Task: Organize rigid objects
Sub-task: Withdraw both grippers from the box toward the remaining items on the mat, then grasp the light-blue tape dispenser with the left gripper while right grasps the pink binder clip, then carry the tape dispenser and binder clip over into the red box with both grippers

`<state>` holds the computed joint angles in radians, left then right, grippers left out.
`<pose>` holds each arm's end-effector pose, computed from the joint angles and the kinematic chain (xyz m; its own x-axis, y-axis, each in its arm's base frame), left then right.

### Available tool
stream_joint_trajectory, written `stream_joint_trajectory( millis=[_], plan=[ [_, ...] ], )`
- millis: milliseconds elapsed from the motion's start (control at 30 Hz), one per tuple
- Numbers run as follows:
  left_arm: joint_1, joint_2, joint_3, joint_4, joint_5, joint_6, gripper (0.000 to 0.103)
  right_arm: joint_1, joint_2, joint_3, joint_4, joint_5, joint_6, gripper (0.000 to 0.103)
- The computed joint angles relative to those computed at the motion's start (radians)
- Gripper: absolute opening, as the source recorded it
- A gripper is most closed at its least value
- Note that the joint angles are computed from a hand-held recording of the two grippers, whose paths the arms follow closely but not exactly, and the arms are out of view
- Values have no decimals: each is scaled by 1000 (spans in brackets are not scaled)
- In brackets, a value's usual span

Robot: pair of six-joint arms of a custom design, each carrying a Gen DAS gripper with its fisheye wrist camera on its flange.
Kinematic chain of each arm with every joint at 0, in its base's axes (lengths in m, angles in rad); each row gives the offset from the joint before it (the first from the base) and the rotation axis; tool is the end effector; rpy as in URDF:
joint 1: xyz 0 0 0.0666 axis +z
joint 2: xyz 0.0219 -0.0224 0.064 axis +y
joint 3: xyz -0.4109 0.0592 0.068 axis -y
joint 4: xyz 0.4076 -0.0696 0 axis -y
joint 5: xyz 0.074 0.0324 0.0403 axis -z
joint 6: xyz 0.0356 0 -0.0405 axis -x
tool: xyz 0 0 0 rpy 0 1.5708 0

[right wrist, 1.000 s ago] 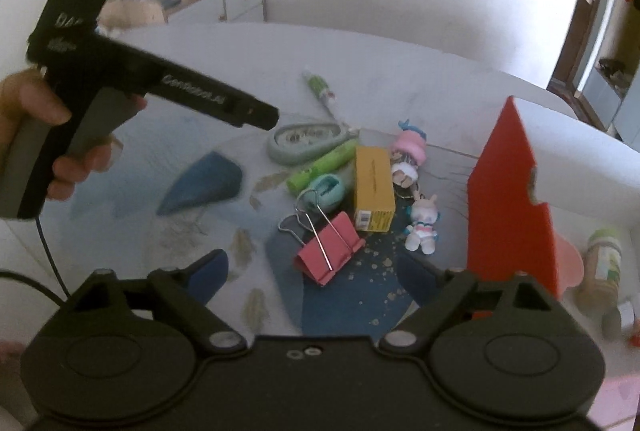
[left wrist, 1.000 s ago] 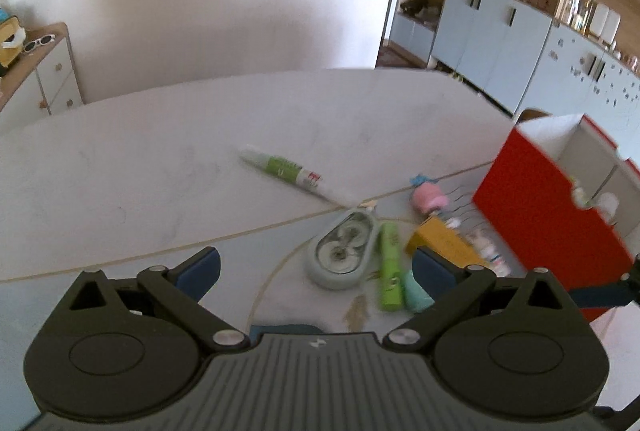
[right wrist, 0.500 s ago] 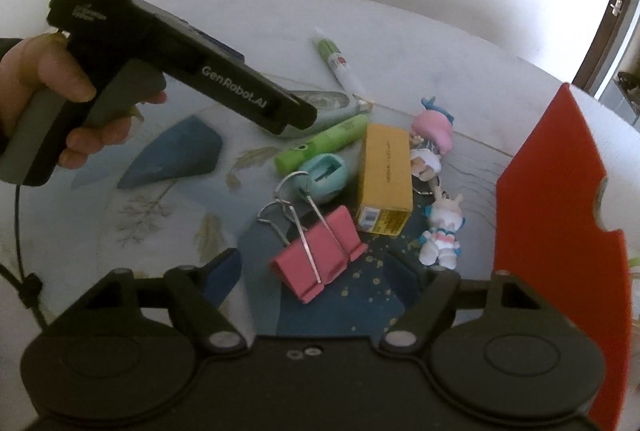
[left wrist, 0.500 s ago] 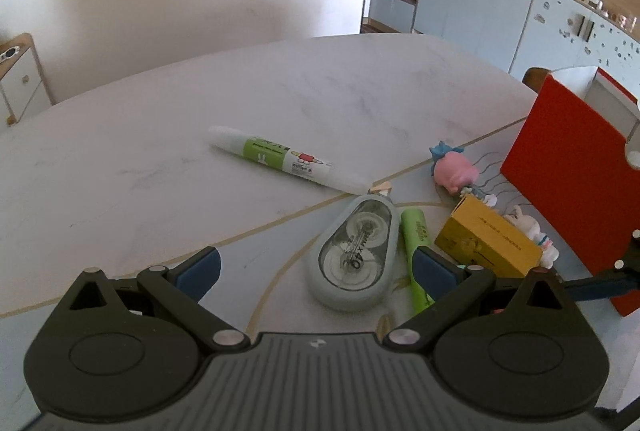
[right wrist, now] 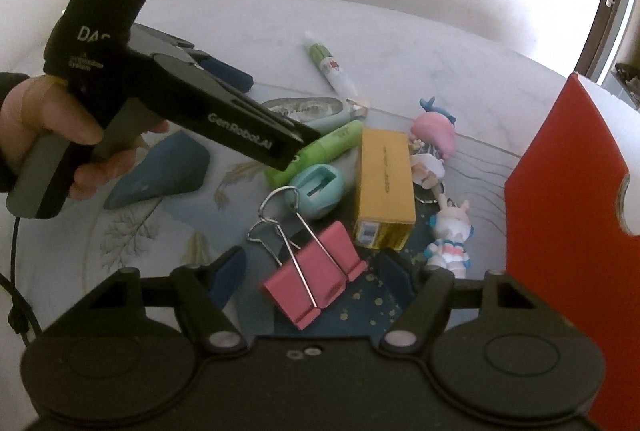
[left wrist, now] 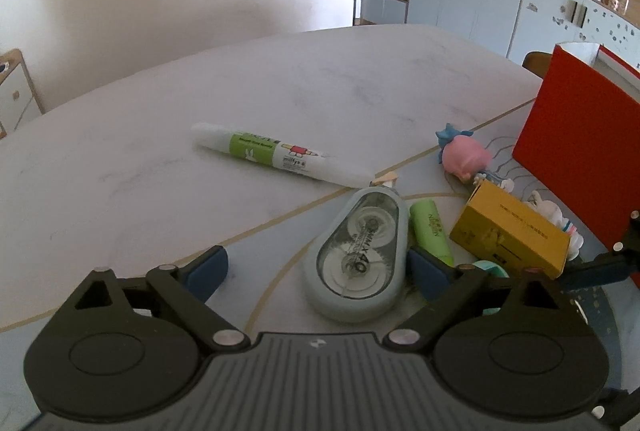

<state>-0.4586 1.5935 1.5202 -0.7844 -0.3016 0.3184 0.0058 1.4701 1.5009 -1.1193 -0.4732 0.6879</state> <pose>0.5212 -0.2460 0.4282 -0.7219 0.0230 -0.6916 0.0237 0.9997 0.0086 0.5044 0.0188 0.4651 -0.5470 -0.5683 -0.6147 -0.7298 0.6835 0.0174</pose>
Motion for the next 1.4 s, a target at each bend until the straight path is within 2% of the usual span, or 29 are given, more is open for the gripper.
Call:
stream_joint_trajectory(
  millis=[133,300,600,833,1200,1400],
  plan=[
    [-4,0,-5,22,-7,-14,87,4,2,-4,16,-4,-12,67],
    [-12,2,5,26,-6,-26,56,2,-7,-13,30,-4,-24,51],
    [-24,-4,5,0,-30,0,55,-4,-34,-24,9,23,-70,50],
    [-37,-58,-41,-25,-23,68,55,-34,-70,-12,-56,-19,-82,48],
    [-92,-156,-79,-99,-38,225,53,-94,-125,21,-148,-93,-71,48],
    [-137,-185,-55,-130,-65,250,53,-143,-130,76,-210,-140,-60,48]
  ],
)
